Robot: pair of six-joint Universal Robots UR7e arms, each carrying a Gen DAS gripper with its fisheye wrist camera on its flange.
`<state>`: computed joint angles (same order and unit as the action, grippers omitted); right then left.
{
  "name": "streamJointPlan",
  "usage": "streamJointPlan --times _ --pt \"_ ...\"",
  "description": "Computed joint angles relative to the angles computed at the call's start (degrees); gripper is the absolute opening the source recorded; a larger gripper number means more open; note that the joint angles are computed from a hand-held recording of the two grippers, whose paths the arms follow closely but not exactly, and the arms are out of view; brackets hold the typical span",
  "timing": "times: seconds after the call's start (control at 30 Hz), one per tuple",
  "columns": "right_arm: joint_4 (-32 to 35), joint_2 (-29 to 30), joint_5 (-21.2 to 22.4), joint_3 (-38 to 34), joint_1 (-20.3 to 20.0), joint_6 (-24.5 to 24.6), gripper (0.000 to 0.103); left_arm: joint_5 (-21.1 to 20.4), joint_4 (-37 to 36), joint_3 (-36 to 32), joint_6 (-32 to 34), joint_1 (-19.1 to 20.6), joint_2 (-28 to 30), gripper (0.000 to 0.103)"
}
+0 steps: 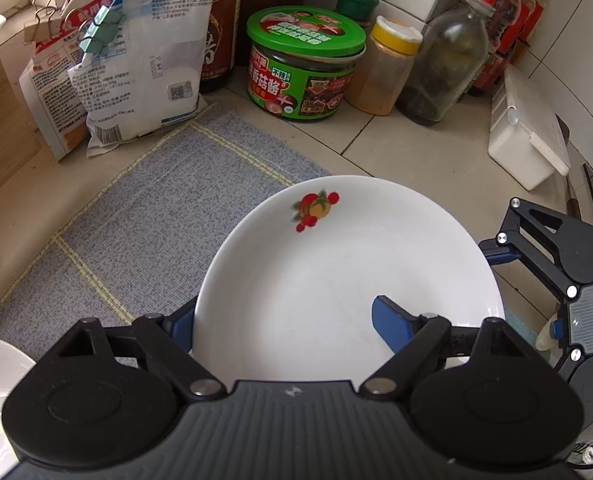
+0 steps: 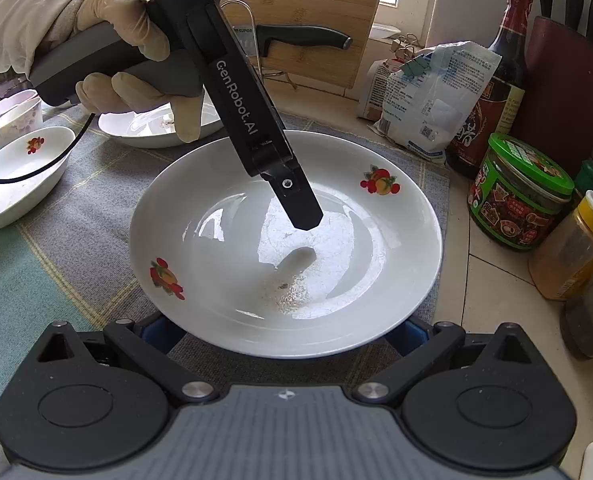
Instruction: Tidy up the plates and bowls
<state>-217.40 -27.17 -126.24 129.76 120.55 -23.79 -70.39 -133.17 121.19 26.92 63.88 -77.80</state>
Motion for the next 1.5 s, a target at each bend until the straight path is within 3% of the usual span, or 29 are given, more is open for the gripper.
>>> streamJointPlan --times 0.9,1.3,1.5 --pt "0.8 0.0 -1.6 -1.0 -1.6 0.2 0.103 1.1 -5.7 1.2 2.3 0.4 2.8 0.087" --pt "-1.1 -0.1 -3.1 0.4 -0.7 4.7 0.103 3.2 -10.2 5.3 2.6 -1.1 -2.4 0.088" --pt "-1.8 0.1 -6.2 0.9 1.2 8.8 0.103 2.8 -12.5 9.0 1.1 -2.8 -7.7 0.088"
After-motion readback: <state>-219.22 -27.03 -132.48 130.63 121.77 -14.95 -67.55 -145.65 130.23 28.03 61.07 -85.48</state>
